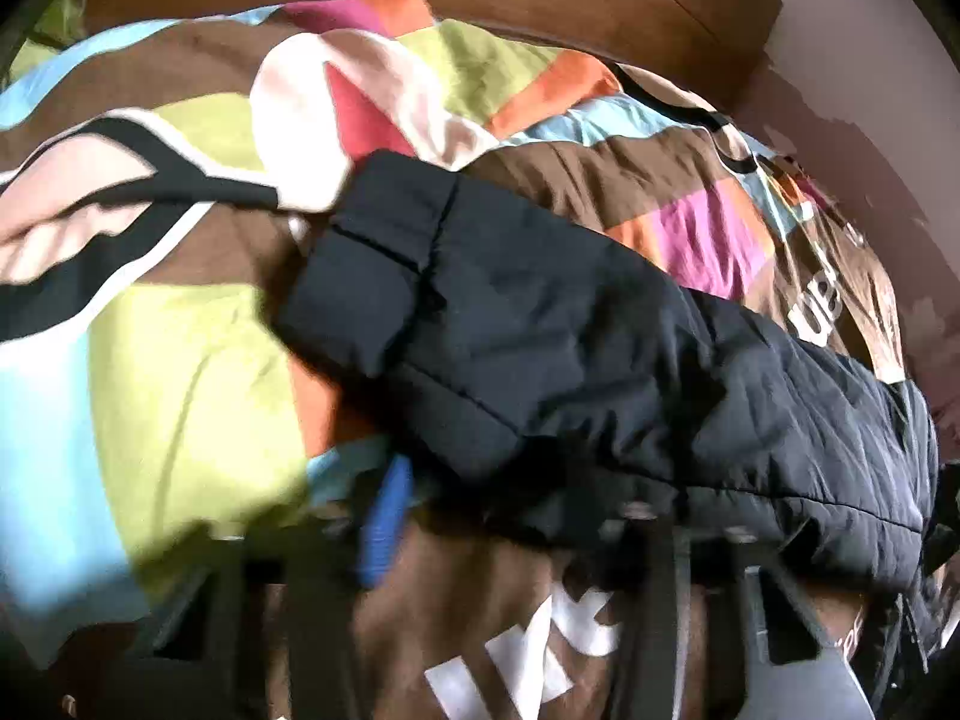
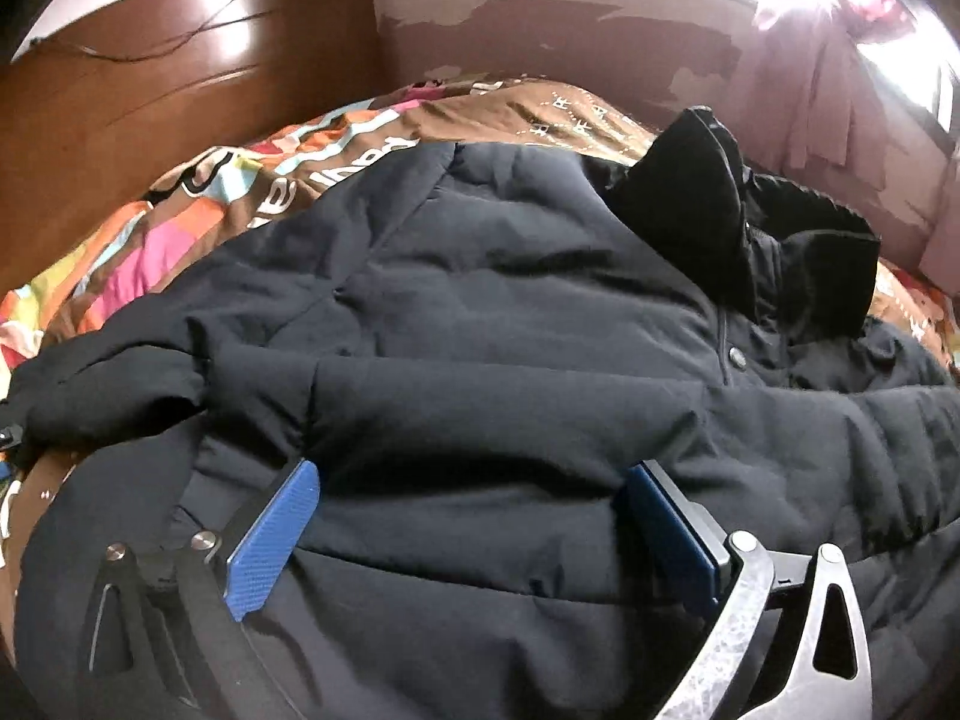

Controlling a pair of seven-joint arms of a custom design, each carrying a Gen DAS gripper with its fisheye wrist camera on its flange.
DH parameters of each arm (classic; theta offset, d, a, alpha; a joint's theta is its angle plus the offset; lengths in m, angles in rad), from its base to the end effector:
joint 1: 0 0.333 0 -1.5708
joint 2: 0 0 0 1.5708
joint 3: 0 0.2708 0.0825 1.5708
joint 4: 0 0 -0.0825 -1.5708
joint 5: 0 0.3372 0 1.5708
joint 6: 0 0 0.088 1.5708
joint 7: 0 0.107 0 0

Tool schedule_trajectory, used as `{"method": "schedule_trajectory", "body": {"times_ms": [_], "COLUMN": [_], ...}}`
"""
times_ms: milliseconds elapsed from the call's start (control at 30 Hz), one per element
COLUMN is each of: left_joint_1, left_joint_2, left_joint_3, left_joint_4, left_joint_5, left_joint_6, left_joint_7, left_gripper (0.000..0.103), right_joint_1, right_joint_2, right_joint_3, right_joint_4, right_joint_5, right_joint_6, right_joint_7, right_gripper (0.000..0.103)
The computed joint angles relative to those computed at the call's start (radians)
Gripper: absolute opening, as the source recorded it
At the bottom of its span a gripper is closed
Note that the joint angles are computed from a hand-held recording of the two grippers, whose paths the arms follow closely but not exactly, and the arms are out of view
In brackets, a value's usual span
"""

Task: Fold large clothes

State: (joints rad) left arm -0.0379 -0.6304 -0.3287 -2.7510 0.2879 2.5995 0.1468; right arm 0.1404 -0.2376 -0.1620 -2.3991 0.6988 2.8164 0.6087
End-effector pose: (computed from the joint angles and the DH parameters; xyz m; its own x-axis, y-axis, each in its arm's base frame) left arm 0.3428 -0.1338 0.4270 0.6742 -0.6794 0.2896 -0.5222 -0.7158 -0.4636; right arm 0.4707 -0.0443 0.4528 0.3283 -0.9445 0.0062 -0.6830 -0.2419 -0.6892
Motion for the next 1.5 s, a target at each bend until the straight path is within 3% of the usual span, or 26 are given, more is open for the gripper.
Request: {"method": "schedule_trajectory", "body": {"times_ms": [100, 233, 467, 567, 667, 800, 967, 1100, 1267, 1500], "left_joint_1": [0.046, 0.101, 0.095, 0.093, 0.095, 0.115, 0.127, 0.078, -0.017, -0.184], "left_joint_2": [0.006, -0.001, -0.034, -0.039, -0.029, 0.031, 0.185, 0.359, 0.595, 0.838], "left_joint_3": [-0.047, -0.141, -0.168, -0.169, -0.174, -0.213, -0.279, -0.316, -0.352, -0.348], "left_joint_4": [0.028, 0.111, 0.223, 0.277, 0.332, 0.433, 0.597, 0.740, 0.914, 1.083], "left_joint_5": [0.061, 0.227, 0.459, 0.523, 0.566, 0.640, 0.753, 0.833, 0.909, 0.873], "left_joint_6": [-0.026, -0.111, -0.140, -0.115, -0.064, 0.025, 0.113, 0.130, 0.098, 0.039], "left_joint_7": [-0.045, -0.104, -0.160, -0.177, -0.197, -0.222, -0.236, -0.196, -0.088, 0.131], "left_gripper": [0.004, 0.001, 0.001, 0.000, 0.000, 0.000, 0.000, 0.000, 0.000, 0.000], "right_joint_1": [0.029, 0.027, 0.015, 0.032, 0.018, -0.055, -0.107, -0.142, -0.179, -0.261], "right_joint_2": [-0.007, -0.015, -0.087, -0.193, -0.255, -0.284, -0.292, -0.270, -0.245, -0.175], "right_joint_3": [-0.034, -0.029, -0.037, -0.084, -0.118, -0.146, -0.188, -0.229, -0.291, -0.348], "right_joint_4": [-0.012, -0.025, -0.051, -0.084, -0.101, -0.106, -0.122, -0.096, -0.041, 0.061], "right_joint_5": [0.114, 0.160, 0.161, 0.190, 0.161, 0.085, 0.058, 0.063, 0.119, 0.230], "right_joint_6": [0.005, 0.020, 0.000, -0.033, -0.084, -0.185, -0.184, -0.210, -0.286, -0.434], "right_joint_7": [-0.093, -0.135, -0.116, -0.199, -0.198, -0.114, -0.118, -0.118, -0.165, -0.206], "right_gripper": [0.103, 0.103, 0.102, 0.102, 0.103, 0.103, 0.103, 0.103, 0.103, 0.103]}}
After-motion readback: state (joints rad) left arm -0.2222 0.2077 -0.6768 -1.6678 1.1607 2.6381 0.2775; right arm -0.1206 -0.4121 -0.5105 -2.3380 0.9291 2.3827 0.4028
